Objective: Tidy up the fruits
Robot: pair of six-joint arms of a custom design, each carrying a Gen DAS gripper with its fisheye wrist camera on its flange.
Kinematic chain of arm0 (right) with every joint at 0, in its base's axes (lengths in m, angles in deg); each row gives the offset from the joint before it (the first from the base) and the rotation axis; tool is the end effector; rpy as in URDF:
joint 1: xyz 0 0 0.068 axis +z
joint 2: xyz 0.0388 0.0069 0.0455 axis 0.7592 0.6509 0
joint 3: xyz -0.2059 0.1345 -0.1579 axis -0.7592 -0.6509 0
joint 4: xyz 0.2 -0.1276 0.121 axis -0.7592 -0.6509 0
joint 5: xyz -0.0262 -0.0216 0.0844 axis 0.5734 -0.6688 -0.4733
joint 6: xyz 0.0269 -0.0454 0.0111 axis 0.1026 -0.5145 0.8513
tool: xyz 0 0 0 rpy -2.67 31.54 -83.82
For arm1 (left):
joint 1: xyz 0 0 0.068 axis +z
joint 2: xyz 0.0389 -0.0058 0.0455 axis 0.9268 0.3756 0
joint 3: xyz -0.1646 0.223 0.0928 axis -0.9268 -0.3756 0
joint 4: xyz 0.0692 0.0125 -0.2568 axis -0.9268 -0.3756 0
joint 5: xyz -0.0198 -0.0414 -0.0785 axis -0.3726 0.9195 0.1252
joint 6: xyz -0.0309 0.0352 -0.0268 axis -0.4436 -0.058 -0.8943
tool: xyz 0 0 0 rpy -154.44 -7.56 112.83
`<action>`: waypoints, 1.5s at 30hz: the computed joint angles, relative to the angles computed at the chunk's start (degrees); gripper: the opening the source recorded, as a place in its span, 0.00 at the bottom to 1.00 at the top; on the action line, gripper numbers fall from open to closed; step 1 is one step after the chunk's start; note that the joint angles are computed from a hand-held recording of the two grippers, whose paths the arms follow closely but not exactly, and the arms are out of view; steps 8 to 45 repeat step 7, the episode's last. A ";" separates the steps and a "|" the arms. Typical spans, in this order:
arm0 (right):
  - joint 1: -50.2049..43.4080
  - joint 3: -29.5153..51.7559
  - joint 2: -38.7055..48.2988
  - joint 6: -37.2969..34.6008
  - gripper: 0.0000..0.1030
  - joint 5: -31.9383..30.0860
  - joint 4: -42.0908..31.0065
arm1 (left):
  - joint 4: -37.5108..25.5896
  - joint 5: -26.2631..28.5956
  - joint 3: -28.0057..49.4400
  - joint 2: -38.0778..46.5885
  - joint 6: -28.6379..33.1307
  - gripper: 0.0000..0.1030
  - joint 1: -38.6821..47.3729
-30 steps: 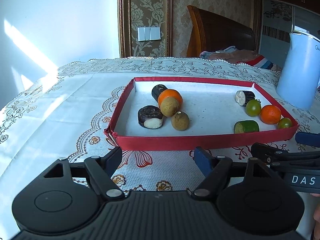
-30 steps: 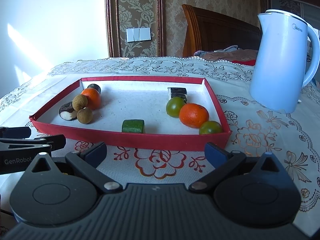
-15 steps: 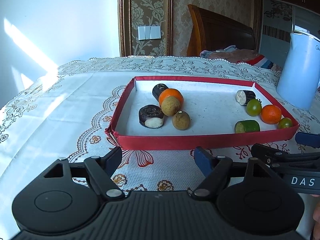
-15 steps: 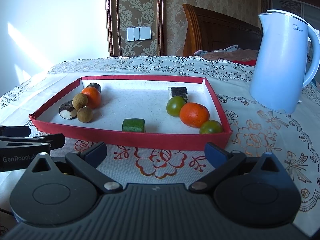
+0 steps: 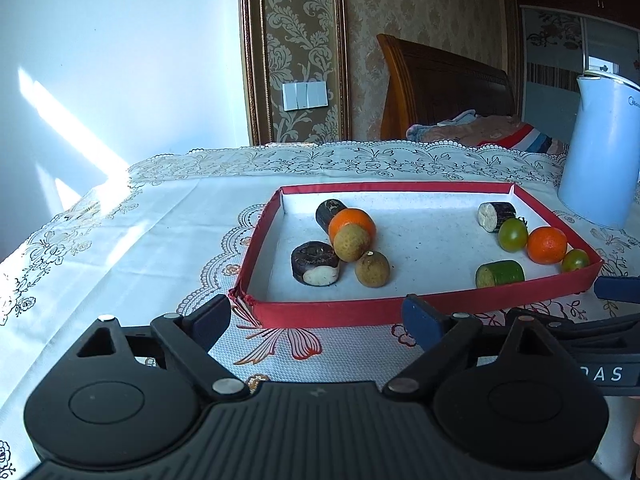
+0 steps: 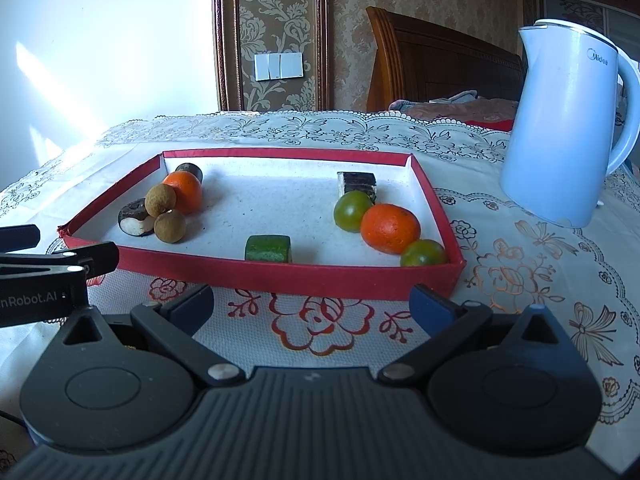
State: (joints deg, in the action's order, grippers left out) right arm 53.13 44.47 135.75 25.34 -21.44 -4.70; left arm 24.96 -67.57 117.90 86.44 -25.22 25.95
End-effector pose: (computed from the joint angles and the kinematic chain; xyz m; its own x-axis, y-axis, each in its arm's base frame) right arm 0.2844 0.0227 0.1001 -0.5468 -0.1150 -0.8293 -0.2030 0.9792 -0.0019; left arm 0.2526 -0.1953 0.1101 -0.4895 0.0007 -0.8720 -0.1038 0.9928 0.0591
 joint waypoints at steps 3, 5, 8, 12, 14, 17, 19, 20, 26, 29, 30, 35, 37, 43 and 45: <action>0.00 -0.08 0.00 0.00 1.00 0.02 0.06 | -0.10 1.74 -0.23 -0.43 -0.31 0.90 0.77; 0.02 -0.11 0.03 -0.03 1.00 0.04 0.10 | -0.02 2.88 -0.50 -0.69 -0.72 0.90 1.39; 0.00 -0.10 0.00 -0.07 1.00 0.01 0.02 | 0.63 3.42 -1.08 -0.98 -1.44 0.90 1.81; 0.00 -0.10 0.00 -0.07 1.00 0.01 0.02 | 0.63 3.42 -1.08 -0.98 -1.44 0.90 1.81; 0.00 -0.10 0.00 -0.07 1.00 0.01 0.02 | 0.63 3.42 -1.08 -0.98 -1.44 0.90 1.81; 0.00 -0.10 0.00 -0.07 1.00 0.01 0.02 | 0.63 3.42 -1.08 -0.98 -1.44 0.90 1.81; 0.00 -0.10 0.00 -0.07 1.00 0.01 0.02 | 0.63 3.42 -1.08 -0.98 -1.44 0.90 1.81; 0.00 -0.10 0.00 -0.07 1.00 0.01 0.02 | 0.63 3.42 -1.08 -0.98 -1.44 0.90 1.81; 0.00 -0.10 0.00 -0.07 1.00 0.01 0.02 | 0.63 3.42 -1.08 -0.98 -1.44 0.90 1.81; 0.00 -0.10 0.00 -0.07 1.00 0.01 0.02 | 0.63 3.42 -1.08 -0.98 -1.44 0.90 1.81; 0.00 -0.10 0.00 -0.07 1.00 0.01 0.02 | 0.63 3.42 -1.08 -0.98 -1.44 0.90 1.81; 0.00 -0.10 0.00 -0.07 1.00 0.01 0.02 | 0.63 3.42 -1.08 -0.98 -1.44 0.90 1.81; 0.00 -0.10 0.00 -0.07 1.00 0.01 0.02 | 0.63 3.42 -1.08 -0.98 -1.44 0.90 1.81; 0.00 -0.10 0.00 -0.07 1.00 0.01 0.02 | 0.63 3.42 -1.08 -0.98 -1.44 0.90 1.81; 0.00 -0.10 0.00 -0.07 1.00 0.01 0.02 | 0.63 3.42 -1.08 -0.98 -1.44 0.90 1.81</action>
